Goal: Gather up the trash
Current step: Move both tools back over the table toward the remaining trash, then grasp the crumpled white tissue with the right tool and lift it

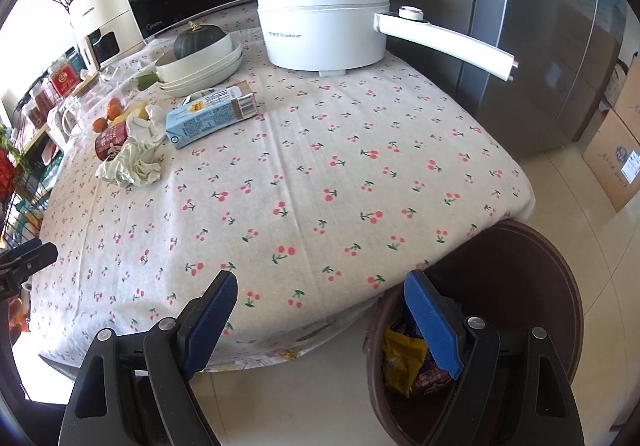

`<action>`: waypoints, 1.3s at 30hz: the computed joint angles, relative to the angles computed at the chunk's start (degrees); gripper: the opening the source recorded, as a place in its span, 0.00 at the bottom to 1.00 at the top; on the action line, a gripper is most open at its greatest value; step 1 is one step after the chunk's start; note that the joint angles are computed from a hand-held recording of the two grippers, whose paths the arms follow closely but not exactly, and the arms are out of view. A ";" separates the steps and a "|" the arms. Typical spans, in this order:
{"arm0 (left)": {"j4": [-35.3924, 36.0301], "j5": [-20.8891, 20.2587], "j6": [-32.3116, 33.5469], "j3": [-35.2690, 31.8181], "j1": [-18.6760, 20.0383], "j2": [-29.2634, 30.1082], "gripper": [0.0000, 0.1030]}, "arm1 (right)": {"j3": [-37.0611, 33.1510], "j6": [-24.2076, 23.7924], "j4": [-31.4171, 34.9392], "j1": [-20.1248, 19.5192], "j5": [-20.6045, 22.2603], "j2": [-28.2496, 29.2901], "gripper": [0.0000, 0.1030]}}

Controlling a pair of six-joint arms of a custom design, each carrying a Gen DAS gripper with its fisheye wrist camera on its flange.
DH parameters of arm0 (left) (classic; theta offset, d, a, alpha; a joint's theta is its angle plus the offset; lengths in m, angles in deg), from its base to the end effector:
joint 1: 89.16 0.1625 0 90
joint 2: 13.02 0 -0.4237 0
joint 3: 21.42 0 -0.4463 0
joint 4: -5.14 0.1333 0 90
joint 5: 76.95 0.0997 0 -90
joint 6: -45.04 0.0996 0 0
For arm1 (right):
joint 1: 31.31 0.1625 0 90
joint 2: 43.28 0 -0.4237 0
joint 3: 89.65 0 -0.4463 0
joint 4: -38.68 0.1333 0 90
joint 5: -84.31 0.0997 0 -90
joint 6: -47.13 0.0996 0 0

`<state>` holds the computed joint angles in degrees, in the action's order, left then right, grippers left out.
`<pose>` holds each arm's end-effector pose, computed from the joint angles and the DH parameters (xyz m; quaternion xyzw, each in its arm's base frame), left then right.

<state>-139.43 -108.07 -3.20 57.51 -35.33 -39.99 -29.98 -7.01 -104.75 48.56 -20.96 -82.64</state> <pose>-0.2689 -0.7381 -0.0437 -0.1027 0.8646 -0.3448 0.3507 -0.0498 -0.8872 0.2503 0.3209 -0.8950 0.1715 0.2581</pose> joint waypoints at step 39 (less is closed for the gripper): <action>-17.81 2.61 0.46 16.32 3.08 -11.86 1.00 | -12.19 2.77 3.27 8.90 4.22 20.52 0.53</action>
